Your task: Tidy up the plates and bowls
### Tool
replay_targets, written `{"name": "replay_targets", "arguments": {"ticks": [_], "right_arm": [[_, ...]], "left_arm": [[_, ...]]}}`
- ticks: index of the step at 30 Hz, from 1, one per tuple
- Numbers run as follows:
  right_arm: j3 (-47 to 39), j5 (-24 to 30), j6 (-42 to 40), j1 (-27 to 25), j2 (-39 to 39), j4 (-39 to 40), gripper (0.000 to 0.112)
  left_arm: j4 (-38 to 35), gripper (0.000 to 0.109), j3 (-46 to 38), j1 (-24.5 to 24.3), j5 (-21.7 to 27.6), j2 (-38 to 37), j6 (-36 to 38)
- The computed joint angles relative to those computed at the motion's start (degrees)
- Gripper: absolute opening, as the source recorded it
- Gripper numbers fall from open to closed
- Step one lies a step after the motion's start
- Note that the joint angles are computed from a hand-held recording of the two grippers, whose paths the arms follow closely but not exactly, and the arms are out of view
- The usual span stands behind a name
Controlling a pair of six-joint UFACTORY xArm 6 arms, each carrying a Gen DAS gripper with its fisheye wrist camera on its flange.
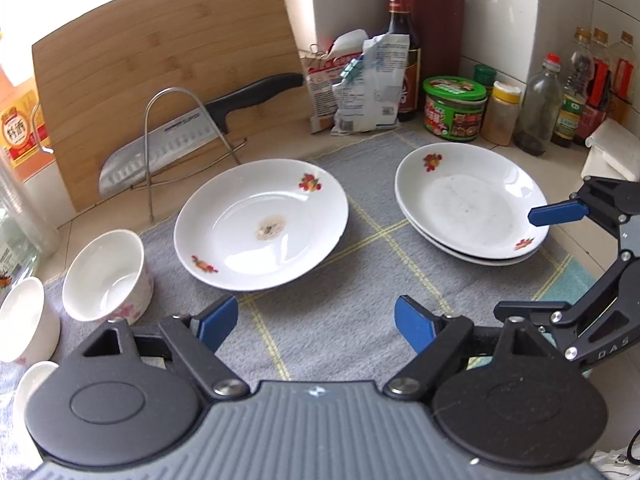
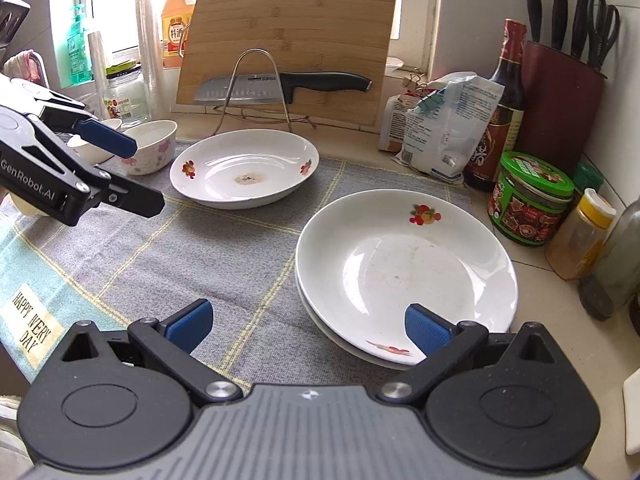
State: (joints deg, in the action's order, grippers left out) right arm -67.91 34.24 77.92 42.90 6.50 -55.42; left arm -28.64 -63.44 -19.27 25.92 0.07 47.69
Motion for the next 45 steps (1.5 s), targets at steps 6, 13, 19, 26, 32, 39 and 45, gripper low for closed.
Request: {"name": "replay_targets", "arguments": {"ticks": [6, 13, 19, 26, 32, 39, 45], "right_arm": [[-5.61, 1.28, -4.82, 0.86, 4.1, 2.99, 0.103], [-12.44, 6.32, -8.05, 1.83, 8.39, 7.72, 0.103], [-19.33, 12.09, -11.69, 2.44, 12.87, 12.91, 0.103], [-24.04, 15.45, -12.98, 2.35, 15.87, 17.03, 0.103], [-28.17, 14.31, -20.6, 0.03, 18.42, 21.12, 0.103], [-34.82, 8.07, -37.2, -5.75, 23.72, 28.81, 0.103], [-47.29, 8.18, -56.29, -10.23, 32.16, 43.53, 0.103]], "left_arm": [[1.34, 0.086, 1.14, 1.13, -2.26, 1.66, -0.94], [-2.65, 0.086, -2.64, 2.03, -3.17, 7.96, 4.4], [-6.78, 0.087, -6.93, 2.57, -2.41, 13.36, 10.14], [-15.8, 0.103, -11.76, 3.76, 1.58, 17.32, 16.86], [-18.14, 0.103, -15.41, 3.45, 1.48, 20.35, 18.63], [-21.02, 0.103, -16.22, 2.73, -1.29, 21.65, 19.29], [-18.91, 0.103, -17.17, 2.37, -2.32, 22.52, 15.98]]}}
